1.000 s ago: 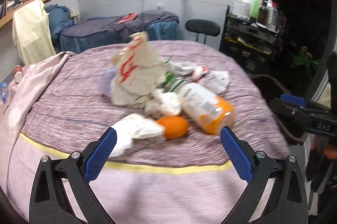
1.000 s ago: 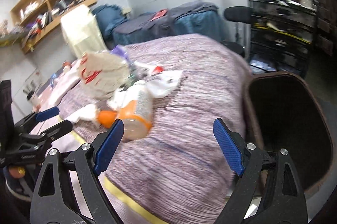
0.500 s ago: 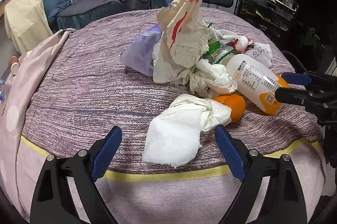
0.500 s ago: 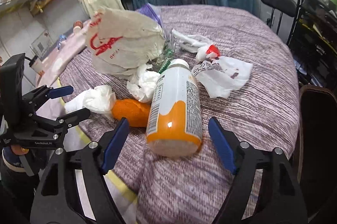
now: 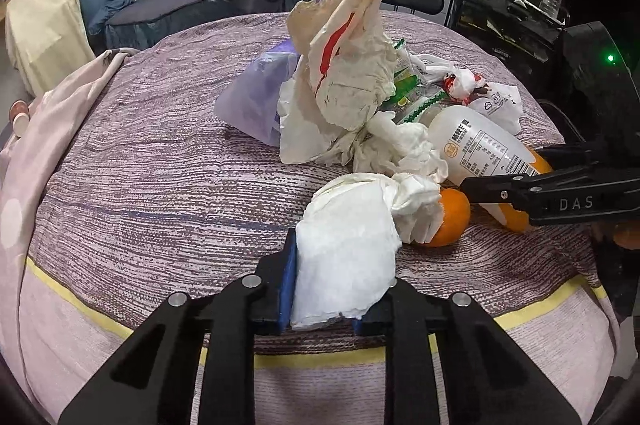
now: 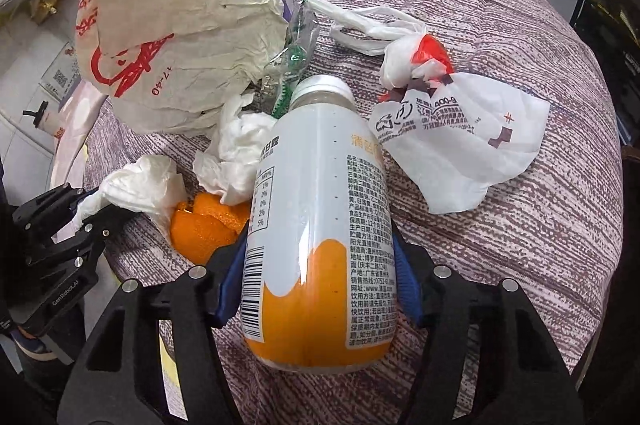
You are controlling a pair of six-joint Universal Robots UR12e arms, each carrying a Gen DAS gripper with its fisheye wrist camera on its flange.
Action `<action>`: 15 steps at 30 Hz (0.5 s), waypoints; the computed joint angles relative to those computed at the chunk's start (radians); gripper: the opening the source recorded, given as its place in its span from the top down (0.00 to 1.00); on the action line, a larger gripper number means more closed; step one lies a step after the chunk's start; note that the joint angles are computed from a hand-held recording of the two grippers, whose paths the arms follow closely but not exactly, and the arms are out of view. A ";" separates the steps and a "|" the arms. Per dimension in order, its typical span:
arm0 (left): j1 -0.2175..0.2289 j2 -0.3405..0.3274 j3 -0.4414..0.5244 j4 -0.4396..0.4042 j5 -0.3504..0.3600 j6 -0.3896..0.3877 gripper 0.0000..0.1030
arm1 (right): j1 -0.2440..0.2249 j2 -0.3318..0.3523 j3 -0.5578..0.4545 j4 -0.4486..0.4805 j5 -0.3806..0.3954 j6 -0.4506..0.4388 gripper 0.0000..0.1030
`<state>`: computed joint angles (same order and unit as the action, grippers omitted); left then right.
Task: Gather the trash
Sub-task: 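Grasp the orange-capped bottle with right tool and carry it toward the bin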
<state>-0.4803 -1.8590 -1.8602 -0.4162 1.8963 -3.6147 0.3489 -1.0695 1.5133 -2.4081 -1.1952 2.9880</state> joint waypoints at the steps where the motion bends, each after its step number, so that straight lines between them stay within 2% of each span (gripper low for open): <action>1: -0.002 0.000 -0.001 0.007 0.000 -0.005 0.88 | -0.002 -0.002 0.004 -0.006 0.007 -0.001 0.40; 3: -0.007 0.003 -0.006 0.026 0.000 -0.012 0.93 | -0.009 -0.012 0.019 -0.021 0.028 -0.001 0.40; 8: -0.025 0.014 -0.018 0.064 0.022 -0.032 0.94 | -0.034 -0.049 0.071 -0.058 0.096 -0.001 0.40; 15: -0.051 0.029 -0.033 0.136 0.034 -0.071 0.95 | -0.070 -0.098 0.152 -0.138 0.186 0.041 0.40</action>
